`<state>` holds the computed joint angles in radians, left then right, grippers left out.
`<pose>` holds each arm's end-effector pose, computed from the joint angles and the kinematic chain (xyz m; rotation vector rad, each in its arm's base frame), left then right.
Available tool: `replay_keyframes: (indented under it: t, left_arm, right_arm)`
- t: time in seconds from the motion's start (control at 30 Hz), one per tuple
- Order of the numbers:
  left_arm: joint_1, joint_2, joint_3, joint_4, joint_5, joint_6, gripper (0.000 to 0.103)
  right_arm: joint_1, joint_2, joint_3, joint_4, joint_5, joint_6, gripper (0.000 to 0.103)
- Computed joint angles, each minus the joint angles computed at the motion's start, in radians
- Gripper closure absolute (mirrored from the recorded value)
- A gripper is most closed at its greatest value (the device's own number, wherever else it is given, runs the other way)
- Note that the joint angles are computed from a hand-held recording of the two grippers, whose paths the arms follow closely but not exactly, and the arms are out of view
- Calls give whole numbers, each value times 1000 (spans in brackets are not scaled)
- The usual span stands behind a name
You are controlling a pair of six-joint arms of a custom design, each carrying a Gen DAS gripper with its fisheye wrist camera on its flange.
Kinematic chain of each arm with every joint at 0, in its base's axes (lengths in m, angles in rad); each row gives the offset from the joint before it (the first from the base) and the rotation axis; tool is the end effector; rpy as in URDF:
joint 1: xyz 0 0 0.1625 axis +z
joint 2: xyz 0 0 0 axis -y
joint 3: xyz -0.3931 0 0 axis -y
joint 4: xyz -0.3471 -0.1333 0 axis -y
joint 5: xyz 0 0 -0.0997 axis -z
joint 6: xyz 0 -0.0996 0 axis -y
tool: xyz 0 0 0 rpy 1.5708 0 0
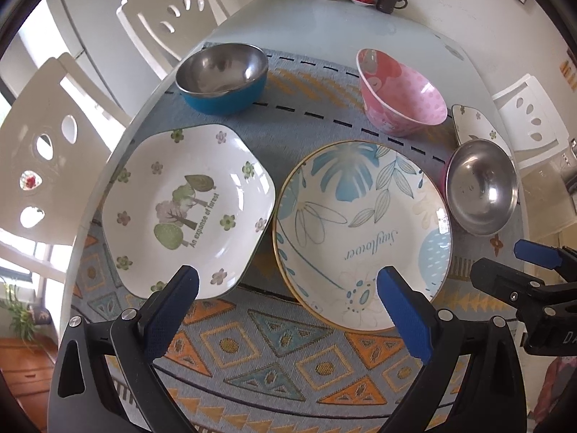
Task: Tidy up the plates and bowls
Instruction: 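Move both grippers toward the rim of the blue-rimmed Sunflower plate, then close both grippers on the Sunflower plate rim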
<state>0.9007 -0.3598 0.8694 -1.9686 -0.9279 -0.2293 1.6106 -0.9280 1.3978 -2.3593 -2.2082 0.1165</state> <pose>-0.3214 -0.7164 0.0412 0.5933 2.4349 -0.2364 0.1004 -0.6614 0.2752 -0.2277 -2.4861 0.4637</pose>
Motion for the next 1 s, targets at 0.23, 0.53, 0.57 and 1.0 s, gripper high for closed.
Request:
replay_keyframes:
  t: [0.23,0.53,0.57,1.0]
  left_arm:
    - [-1,7,-7,-5,21,8,4]
    - [-1,25,-32,12,17,11,4]
    - [-1,26,-34,14,17,11,4]
    - [5,21,-21,10,16,7,4]
  right_arm:
    - [0,10,-15,14,-16,0,0]
    - [7,23,-34,31,-31,-11,0]
    - [8,25,-37,32,-33,-14,0]
    - [3,31,-43,46,-16,-5,0]
